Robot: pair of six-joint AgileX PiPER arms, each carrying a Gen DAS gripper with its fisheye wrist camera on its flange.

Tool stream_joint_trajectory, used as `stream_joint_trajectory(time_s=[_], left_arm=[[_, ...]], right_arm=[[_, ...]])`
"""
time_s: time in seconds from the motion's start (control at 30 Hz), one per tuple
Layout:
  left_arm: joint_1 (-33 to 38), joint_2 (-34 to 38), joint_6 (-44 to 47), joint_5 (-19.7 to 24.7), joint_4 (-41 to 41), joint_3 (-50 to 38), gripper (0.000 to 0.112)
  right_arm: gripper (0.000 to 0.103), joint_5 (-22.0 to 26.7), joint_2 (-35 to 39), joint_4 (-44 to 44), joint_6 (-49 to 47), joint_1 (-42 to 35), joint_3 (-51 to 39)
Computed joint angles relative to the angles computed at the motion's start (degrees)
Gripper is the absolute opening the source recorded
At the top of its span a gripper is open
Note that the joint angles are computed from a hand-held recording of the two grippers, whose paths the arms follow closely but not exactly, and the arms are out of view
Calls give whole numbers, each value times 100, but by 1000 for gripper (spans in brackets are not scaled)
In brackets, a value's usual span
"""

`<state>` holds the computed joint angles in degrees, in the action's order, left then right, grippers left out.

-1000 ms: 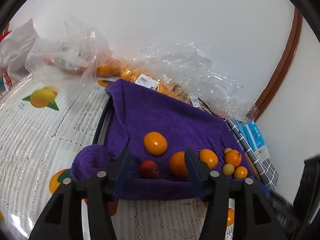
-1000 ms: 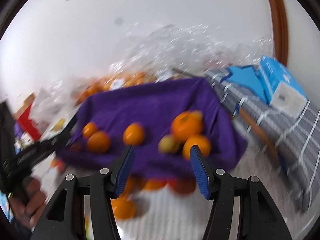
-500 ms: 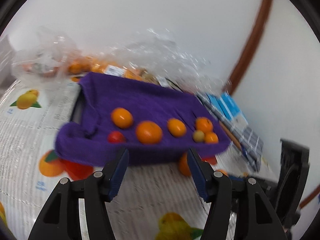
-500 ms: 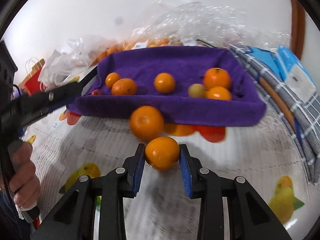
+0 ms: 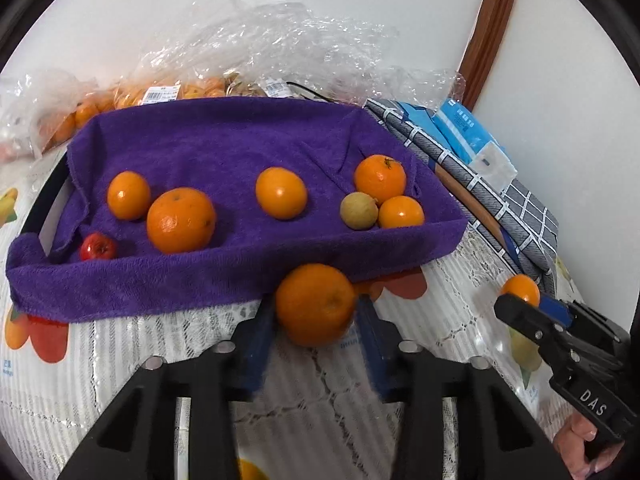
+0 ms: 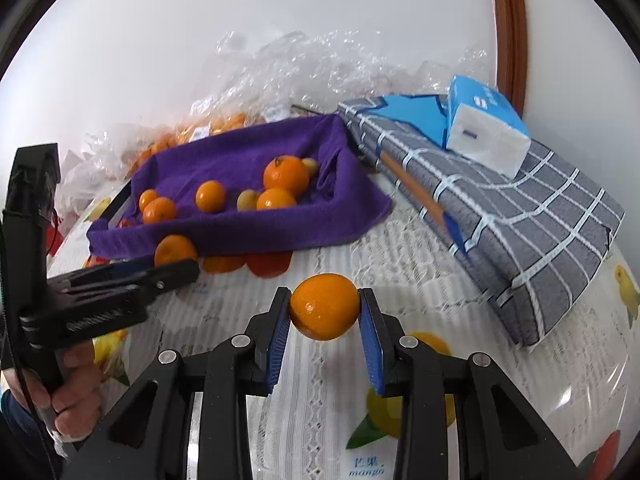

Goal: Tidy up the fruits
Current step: 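Carry both oranges onto the purple towel and open both tools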

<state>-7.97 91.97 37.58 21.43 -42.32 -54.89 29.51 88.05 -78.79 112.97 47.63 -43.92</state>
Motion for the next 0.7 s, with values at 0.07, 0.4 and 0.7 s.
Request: stream_joint_trajectory(time_s=[0.07, 0.4, 0.7], left_arm=[[162, -27, 502, 191, -512, 39, 36], [1351, -408, 868, 852, -764, -263, 36], [1543, 1126, -918, 866, 825, -2515, 36]], right_arm=[[34, -12, 65, 16, -73, -57, -152], [34, -122, 756, 572, -1224, -285, -1582], [34, -214, 2226, 2474, -3792, -797, -4074]])
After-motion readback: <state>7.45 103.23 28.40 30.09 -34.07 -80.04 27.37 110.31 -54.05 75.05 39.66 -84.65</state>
